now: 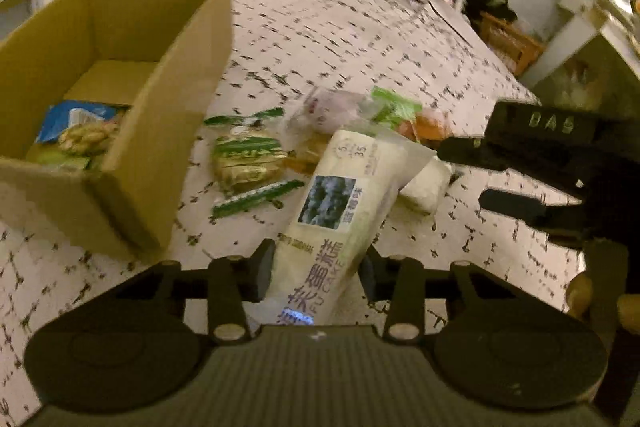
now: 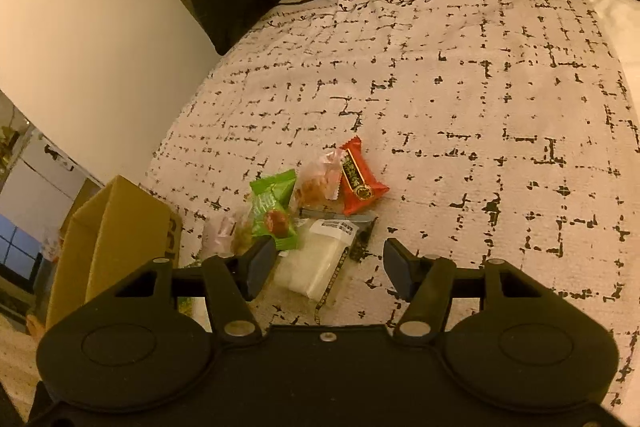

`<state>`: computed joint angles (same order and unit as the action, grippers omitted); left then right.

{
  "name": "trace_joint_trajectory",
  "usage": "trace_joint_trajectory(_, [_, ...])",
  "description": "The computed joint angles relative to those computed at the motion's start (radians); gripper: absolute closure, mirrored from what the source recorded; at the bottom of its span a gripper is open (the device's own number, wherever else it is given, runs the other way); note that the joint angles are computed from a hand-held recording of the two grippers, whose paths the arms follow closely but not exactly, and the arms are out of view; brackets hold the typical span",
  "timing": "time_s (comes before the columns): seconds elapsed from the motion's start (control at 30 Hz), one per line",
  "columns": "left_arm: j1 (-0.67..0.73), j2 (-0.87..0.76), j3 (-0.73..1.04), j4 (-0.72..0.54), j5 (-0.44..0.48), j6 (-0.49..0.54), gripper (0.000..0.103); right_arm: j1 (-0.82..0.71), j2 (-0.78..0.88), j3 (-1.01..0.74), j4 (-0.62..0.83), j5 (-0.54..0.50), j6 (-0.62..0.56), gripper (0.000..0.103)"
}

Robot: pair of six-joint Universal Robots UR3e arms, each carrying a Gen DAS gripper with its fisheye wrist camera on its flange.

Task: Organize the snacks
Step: 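Grasp the white cake packet with the left gripper while the right grasps a white packet, then carry both white packets over the cardboard box with both grippers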

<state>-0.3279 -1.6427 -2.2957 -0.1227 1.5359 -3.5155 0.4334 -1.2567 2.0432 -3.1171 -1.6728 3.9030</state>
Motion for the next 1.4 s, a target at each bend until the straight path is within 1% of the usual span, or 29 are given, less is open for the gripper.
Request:
trace_joint_trajectory(0.1, [0.022,0.051,-0.027,-0.029,-0.027,-0.015,0.062,0.014,0.034,-0.045,0.045,-0.006,-0.041,0.043])
trace_joint_trajectory(0.17, [0.012,0.07,-0.03,-0.035,-0.012,-0.008,0.062,0.027,0.065,-0.084,0.078,-0.023,-0.062,0.043])
trace_joint_trajectory(0.3, [0.037,0.116,-0.051,-0.063,-0.038,-0.016,0.064,0.051,0.126,-0.148,0.075,-0.046,-0.099,0.045])
trace_joint_trajectory(0.37, [0.045,0.124,-0.058,-0.064,-0.039,-0.025,0.065,0.071,0.158,-0.19,0.099,-0.08,-0.114,0.049])
trace_joint_trajectory(0.43, [0.05,0.129,-0.064,-0.061,-0.035,-0.036,0.065,0.093,0.186,-0.224,0.11,-0.12,-0.141,0.049])
trace_joint_trajectory(0.5, [0.053,0.133,-0.071,-0.056,-0.031,-0.047,0.065,0.098,0.198,-0.236,0.11,-0.131,-0.155,0.049])
trace_joint_trajectory(0.6, [0.06,0.132,-0.078,-0.052,-0.033,-0.065,0.065,0.092,0.194,-0.209,0.073,-0.121,-0.171,0.053])
trace_joint_trajectory(0.7, [0.067,0.133,-0.077,-0.061,-0.046,-0.067,0.065,0.088,0.174,-0.186,0.069,-0.114,-0.179,0.06])
trace_joint_trajectory(1.07, [0.05,0.201,-0.094,-0.079,-0.045,-0.061,0.065,0.126,0.055,-0.073,0.073,-0.134,-0.134,0.075])
trace_joint_trajectory(1.17, [0.046,0.232,-0.095,-0.092,-0.045,-0.061,0.065,0.134,0.021,-0.042,0.053,-0.141,-0.116,0.077])
trace_joint_trajectory(1.27, [0.056,0.277,-0.097,-0.12,-0.052,-0.061,0.065,0.154,-0.004,-0.028,0.042,-0.181,-0.117,0.078])
trace_joint_trajectory(1.4, [0.065,0.351,-0.101,-0.17,-0.05,-0.054,0.065,0.159,-0.041,0.02,-0.005,-0.164,-0.076,0.079])
